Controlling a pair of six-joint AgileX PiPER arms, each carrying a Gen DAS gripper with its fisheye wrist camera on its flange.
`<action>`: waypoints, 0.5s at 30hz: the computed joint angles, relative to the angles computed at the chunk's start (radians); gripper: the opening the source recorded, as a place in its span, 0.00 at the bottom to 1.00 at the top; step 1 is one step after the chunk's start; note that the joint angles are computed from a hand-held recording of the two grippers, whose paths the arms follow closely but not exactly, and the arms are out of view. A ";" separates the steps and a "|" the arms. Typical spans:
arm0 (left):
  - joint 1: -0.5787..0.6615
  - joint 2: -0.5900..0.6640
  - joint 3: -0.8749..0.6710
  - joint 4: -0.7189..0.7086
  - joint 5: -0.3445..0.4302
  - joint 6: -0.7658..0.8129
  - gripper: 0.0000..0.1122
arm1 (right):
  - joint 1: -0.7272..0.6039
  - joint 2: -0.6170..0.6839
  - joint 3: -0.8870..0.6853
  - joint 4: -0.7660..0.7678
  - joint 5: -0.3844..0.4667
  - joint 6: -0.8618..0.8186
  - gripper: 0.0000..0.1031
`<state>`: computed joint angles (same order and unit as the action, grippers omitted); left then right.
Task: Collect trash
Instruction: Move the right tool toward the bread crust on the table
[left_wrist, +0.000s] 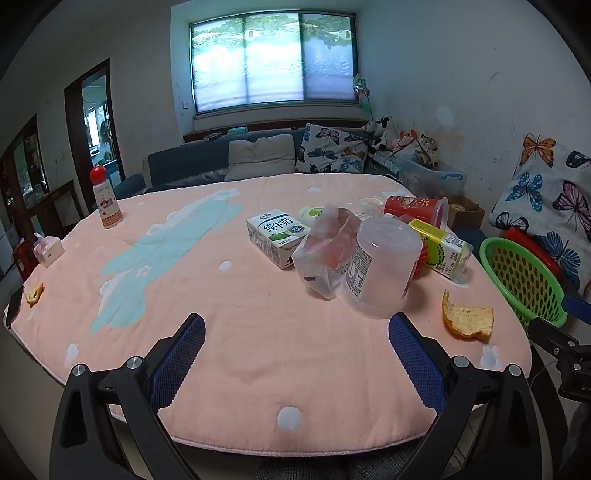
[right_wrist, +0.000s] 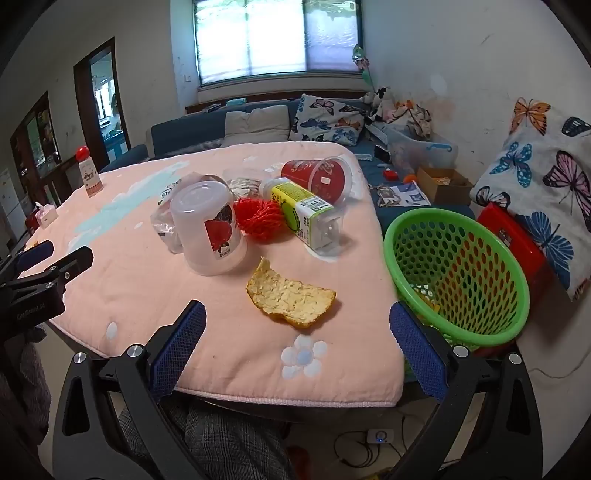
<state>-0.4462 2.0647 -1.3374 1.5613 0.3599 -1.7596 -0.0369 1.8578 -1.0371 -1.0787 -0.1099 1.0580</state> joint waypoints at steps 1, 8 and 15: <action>0.001 0.001 -0.005 -0.035 -0.002 0.036 0.86 | -0.002 0.002 -0.003 -0.029 -0.002 0.028 0.96; 0.001 0.004 -0.011 -0.031 0.005 0.037 0.86 | -0.006 0.024 -0.028 -0.135 -0.004 0.130 0.96; 0.035 0.035 -0.053 -0.057 -0.031 0.084 0.86 | -0.013 0.052 -0.064 -0.249 -0.007 0.231 0.96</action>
<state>-0.4108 2.0995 -1.3906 1.5040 0.3292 -1.6759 -0.0503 1.9096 -1.1016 -1.3282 -0.1169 1.2894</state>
